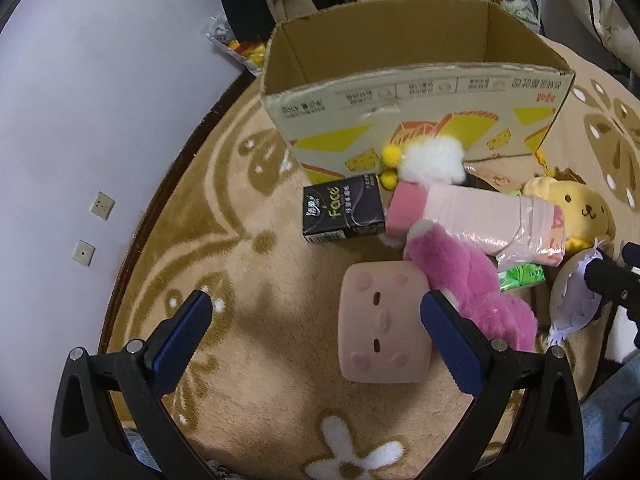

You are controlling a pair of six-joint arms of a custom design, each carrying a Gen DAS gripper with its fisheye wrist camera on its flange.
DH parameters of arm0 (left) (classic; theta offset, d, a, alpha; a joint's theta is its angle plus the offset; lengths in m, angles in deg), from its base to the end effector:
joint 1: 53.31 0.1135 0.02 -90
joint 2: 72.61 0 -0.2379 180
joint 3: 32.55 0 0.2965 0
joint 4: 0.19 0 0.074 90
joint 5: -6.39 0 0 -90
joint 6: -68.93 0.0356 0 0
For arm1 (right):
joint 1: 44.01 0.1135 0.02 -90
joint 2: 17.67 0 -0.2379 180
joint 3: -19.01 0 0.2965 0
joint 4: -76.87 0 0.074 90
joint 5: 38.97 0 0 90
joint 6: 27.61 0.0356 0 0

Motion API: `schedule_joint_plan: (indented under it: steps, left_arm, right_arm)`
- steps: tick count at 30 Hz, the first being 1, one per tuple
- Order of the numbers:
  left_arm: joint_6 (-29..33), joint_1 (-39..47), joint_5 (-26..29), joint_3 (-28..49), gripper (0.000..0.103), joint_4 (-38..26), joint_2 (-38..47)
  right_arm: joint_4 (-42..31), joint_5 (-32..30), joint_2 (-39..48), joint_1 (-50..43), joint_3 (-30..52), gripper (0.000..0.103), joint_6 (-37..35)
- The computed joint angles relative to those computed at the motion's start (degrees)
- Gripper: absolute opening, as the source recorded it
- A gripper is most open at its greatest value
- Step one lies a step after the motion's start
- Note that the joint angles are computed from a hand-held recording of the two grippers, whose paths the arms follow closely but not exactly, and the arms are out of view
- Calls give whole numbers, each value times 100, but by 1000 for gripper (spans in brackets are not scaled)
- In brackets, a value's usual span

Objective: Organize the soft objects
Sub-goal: 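Lower both grippers to the pink cushion and the purple-haired doll plush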

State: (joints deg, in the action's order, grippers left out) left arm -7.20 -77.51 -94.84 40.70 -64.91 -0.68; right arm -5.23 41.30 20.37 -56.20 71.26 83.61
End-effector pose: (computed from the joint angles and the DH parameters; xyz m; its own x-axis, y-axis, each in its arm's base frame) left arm 0.2686 -0.1131 0.2491 -0.7145 0.5789 -0.3930 0.5086 0.8154 0.2764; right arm 0.1588 -0.0281 0.2318 -0.7914 0.5359 -0.2942 0.4638 0.8398 0.2822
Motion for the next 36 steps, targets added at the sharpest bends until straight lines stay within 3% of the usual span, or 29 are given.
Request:
schedule_joint_plan:
  steps: [5, 14, 30, 35, 36]
  left_arm:
    - [17, -16, 159, 35, 103, -69, 172]
    - [112, -241, -191, -68, 103, 21, 506]
    - [-46, 106, 301, 242, 103, -25, 1178]
    - [-39, 184, 379, 253, 102, -19, 1277]
    - [-28, 199, 406, 257, 98, -23, 1286]
  right_arm:
    - [43, -117, 150, 27, -100, 103, 32]
    - [169, 361, 518, 497, -56, 103, 230]
    - [638, 421, 1131, 530, -64, 103, 442]
    - [498, 307, 848, 244, -263, 103, 243]
    - [495, 291, 847, 220, -265, 103, 248]
